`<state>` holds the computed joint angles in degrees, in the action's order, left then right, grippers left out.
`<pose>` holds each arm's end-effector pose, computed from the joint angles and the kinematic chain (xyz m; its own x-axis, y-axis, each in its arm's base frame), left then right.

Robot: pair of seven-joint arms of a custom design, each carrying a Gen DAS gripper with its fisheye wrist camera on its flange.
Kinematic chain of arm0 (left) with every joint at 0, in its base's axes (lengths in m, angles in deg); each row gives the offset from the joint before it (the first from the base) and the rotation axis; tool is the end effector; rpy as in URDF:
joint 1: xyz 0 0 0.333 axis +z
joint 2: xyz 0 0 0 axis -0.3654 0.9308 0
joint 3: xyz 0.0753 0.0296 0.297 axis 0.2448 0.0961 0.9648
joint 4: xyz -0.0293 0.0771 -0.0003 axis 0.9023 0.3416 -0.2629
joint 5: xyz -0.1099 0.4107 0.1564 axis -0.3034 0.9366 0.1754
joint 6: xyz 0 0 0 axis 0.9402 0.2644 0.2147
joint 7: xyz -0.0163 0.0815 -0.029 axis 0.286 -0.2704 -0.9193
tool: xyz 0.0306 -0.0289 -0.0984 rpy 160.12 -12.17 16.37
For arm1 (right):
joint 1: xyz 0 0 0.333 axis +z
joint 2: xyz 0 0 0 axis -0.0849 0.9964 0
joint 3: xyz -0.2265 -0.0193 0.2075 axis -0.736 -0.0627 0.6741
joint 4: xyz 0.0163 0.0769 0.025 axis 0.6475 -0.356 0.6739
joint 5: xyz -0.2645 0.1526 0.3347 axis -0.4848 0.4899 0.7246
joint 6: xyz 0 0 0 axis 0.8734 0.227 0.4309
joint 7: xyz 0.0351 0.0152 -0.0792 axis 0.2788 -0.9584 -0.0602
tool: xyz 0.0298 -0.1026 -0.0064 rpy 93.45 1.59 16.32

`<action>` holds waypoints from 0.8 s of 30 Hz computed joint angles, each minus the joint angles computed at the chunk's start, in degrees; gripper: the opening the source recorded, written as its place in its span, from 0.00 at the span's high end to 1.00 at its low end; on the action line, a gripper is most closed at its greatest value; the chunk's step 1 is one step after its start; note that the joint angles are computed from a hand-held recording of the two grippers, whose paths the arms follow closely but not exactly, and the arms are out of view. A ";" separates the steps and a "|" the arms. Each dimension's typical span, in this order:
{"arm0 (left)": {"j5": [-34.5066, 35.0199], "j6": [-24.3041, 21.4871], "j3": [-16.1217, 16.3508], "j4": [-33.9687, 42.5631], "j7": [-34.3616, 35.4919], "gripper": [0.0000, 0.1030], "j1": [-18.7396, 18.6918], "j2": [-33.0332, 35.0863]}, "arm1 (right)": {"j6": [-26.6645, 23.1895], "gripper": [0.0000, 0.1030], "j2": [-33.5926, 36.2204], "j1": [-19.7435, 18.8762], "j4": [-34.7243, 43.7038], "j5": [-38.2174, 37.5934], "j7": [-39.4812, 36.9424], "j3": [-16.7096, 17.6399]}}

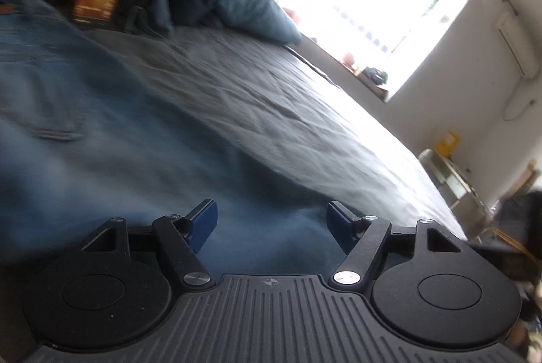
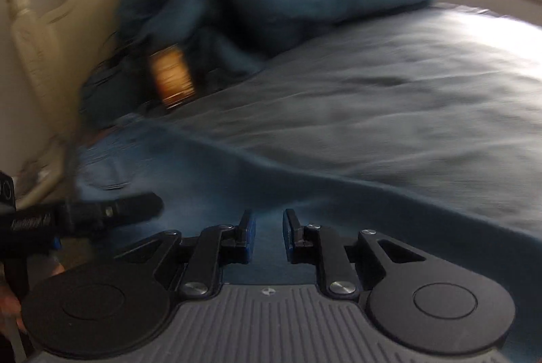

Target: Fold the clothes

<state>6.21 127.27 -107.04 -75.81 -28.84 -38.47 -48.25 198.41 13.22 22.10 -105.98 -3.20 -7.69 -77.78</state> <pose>0.3929 -0.2323 0.4915 -0.0677 -0.8186 0.5704 -0.5682 -0.4383 -0.6965 0.4720 0.1059 0.5493 0.5156 -0.8090 -0.2822 -0.6594 -0.1643 -0.7336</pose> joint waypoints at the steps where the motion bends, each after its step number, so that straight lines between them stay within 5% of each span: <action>1: -0.24 -0.35 -0.08 -0.77 -0.26 0.31 0.16 -0.86 | -0.25 0.81 2.53 1.60 1.62 0.86 -0.86 -0.16; 8: -0.48 -0.70 4.45 -2.67 0.51 0.31 -3.49 -1.32 | 4.70 0.88 7.61 -3.44 2.05 0.62 3.21 1.70; 15: -0.82 2.05 10.17 -3.49 1.94 0.31 -8.78 -0.63 | 10.46 0.93 -3.76 -21.90 -9.50 -15.39 16.11 0.78; 17: -1.29 2.16 9.54 -4.18 1.68 0.31 -8.35 -1.65 | 10.15 0.97 -5.86 -28.04 -10.97 -19.10 21.84 1.75; 20: -1.97 2.55 8.39 -5.10 0.95 0.31 -7.87 -3.50 | 9.81 0.84 -8.83 -36.27 -12.65 -24.74 31.50 5.47; 22: -1.50 3.17 8.28 -5.21 1.24 0.31 -8.52 -4.05 | 10.76 0.81 -12.07 -34.96 -14.39 -25.80 32.43 5.40; 24: -0.65 2.57 8.02 -4.47 1.96 0.31 -8.90 -3.79 | 12.27 0.79 -14.80 -28.87 -15.79 -25.60 30.02 2.97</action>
